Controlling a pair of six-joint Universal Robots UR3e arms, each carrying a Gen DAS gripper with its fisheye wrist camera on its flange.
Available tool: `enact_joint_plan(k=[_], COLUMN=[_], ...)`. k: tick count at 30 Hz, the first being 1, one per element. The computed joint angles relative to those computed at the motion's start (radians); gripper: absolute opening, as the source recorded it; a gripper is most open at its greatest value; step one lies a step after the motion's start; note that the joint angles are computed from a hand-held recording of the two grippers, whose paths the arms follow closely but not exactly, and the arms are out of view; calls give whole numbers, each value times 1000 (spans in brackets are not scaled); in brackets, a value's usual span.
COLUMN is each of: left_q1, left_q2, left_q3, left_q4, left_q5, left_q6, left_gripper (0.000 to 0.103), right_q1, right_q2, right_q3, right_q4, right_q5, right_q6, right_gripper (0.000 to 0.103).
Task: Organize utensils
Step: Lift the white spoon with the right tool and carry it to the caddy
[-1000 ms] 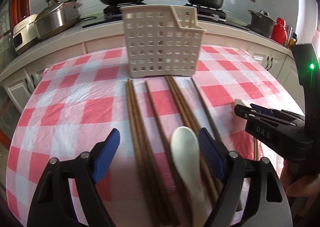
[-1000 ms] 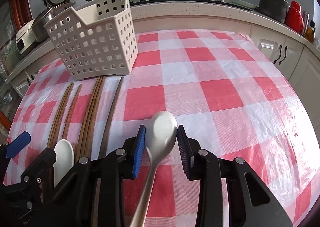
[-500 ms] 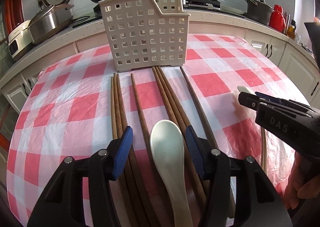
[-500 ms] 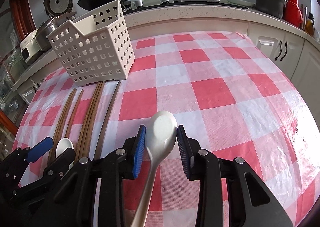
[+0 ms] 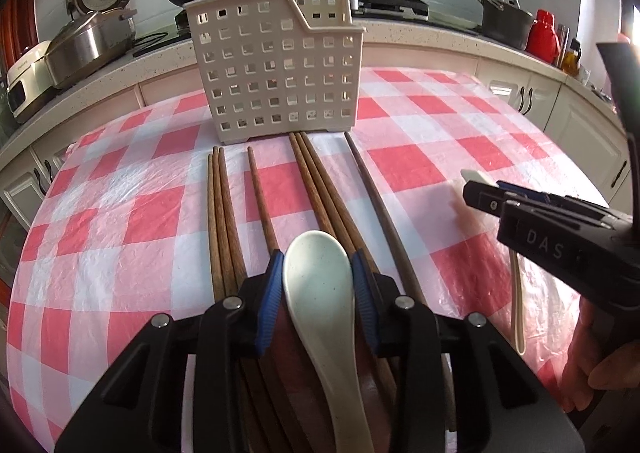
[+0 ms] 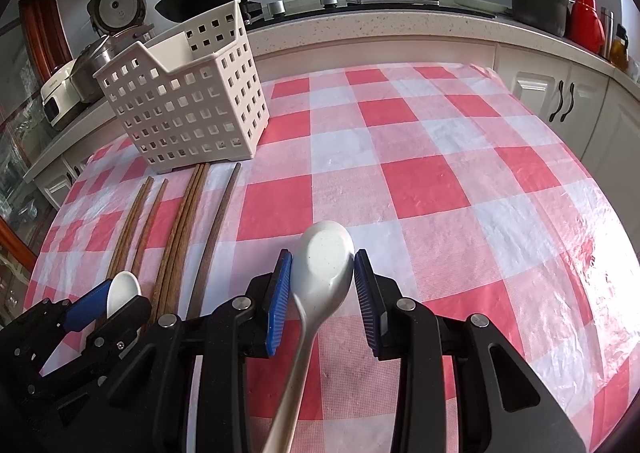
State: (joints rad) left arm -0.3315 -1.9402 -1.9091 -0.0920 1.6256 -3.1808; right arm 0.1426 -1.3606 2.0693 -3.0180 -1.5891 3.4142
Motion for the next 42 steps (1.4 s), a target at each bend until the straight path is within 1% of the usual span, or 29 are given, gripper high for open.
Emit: enact_joint_plan(k=[4,8,13,17,27,30,31,32,33,35,37,38,42], left_q1=[12,30,48,71,164,192,198,208,214,223,215,208,200], left_q2=[20,52,98,154,285,308,310,312,309,297,270,255,230], left_q3=[-36,-78,-130,-164,-232,-224,-214,-197,-176,-124,-82,-61,-24], left_q4=[51,103,177,208,243,238,231,221,209,179,174,171,158], left_q5=[-26,-48,-45,-59,-122,-143,-147,-160,-169,-186,-175,-161,-152], left_q6=[-3,-19,-34,-17,23,38,41,46,49,58,65,69,73], left_gripper=[34,34,34,34,34,34,34,33,33,33,33,33,33], right_q1=[4,17,38,68,156,165,163,160,155,147,138,126,84], right_q2=[0,-11,-34,-55,-68,-74,-74,-72,-68,-56,-41,-39,-45], right_q3=[1,18,30,17,-66,-93,-107,-125,-145,-184,-214,-219,-196], right_q4=[-6,-54,-114,-137,-86,-74,-66,-55,-41,-28,-19,-14,-17], right_q5=[-3,-7,4,3,-83,-104,-106,-105,-103,-106,-97,-80,6], right_q6=[-4,-15,-26,-49,-77,-91,-96,-102,-107,-112,-122,-121,-113], right_gripper=[32,32,32,31,30,30,27,17,14,14,13,12,7])
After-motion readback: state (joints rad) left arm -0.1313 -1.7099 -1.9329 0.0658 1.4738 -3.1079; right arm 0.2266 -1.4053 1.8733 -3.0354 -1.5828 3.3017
